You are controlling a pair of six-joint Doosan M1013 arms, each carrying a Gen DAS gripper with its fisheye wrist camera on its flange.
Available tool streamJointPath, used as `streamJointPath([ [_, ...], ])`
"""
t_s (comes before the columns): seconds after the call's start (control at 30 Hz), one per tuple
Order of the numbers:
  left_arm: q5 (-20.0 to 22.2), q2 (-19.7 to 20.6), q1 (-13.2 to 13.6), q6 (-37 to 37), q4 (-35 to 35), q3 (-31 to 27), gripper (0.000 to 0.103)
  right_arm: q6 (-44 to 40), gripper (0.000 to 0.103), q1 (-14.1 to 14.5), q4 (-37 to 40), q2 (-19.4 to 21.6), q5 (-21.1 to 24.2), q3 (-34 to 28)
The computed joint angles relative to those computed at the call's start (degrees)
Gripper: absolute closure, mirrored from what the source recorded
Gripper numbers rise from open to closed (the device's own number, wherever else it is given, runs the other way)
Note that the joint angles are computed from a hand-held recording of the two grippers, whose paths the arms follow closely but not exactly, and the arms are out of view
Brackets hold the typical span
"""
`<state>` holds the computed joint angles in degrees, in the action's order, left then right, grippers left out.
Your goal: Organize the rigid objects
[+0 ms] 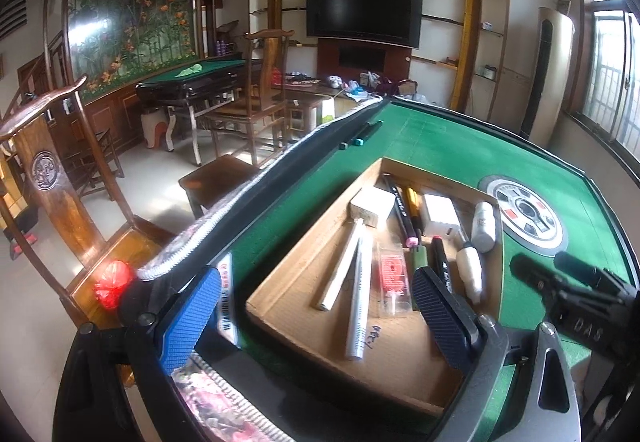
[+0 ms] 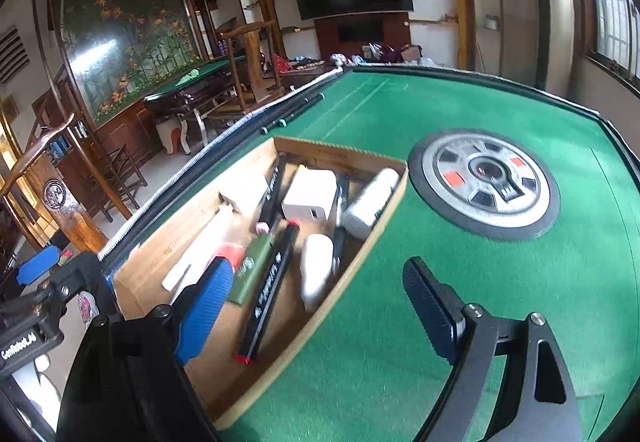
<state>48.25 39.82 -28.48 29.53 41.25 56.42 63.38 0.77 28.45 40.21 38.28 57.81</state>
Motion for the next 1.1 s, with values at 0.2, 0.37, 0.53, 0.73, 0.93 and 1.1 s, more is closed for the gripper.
streamJointPath([
  [0.2,0.1,-2.3,0.7,-0.5,-3.9,1.5,0.005,-7.4,0.016,-0.6,8.3,1.6,-1.4,-1.7],
  [0.37,4.7,-2.3,0.1,-5.1,3.4,1.0,0.005,-7.3,0.016,-2.0,13.1,2.2,-2.2,-1.2],
  [0.53,5.7,-1.6,0.5,-6.3,2.3,-0.2,0.005,-1.9,0.015,-2.3,9.9,3.4,0.2,-3.1],
  [0.73,5.5,-1.6,0.3,-5.5,2.6,0.0,0.005,-3.0,0.015,-2.0,9.8,2.6,-2.4,-1.4],
  [0.93,4.9,-1.9,0.3,-5.8,2.0,0.7,0.005,-5.4,0.014,-1.7,10.7,1.7,-4.9,0.2],
  [1.1,4.2,-2.2,0.0,-6.0,2.7,1.0,0.005,-5.1,0.014,-1.7,10.5,1.7,-4.8,0.2],
])
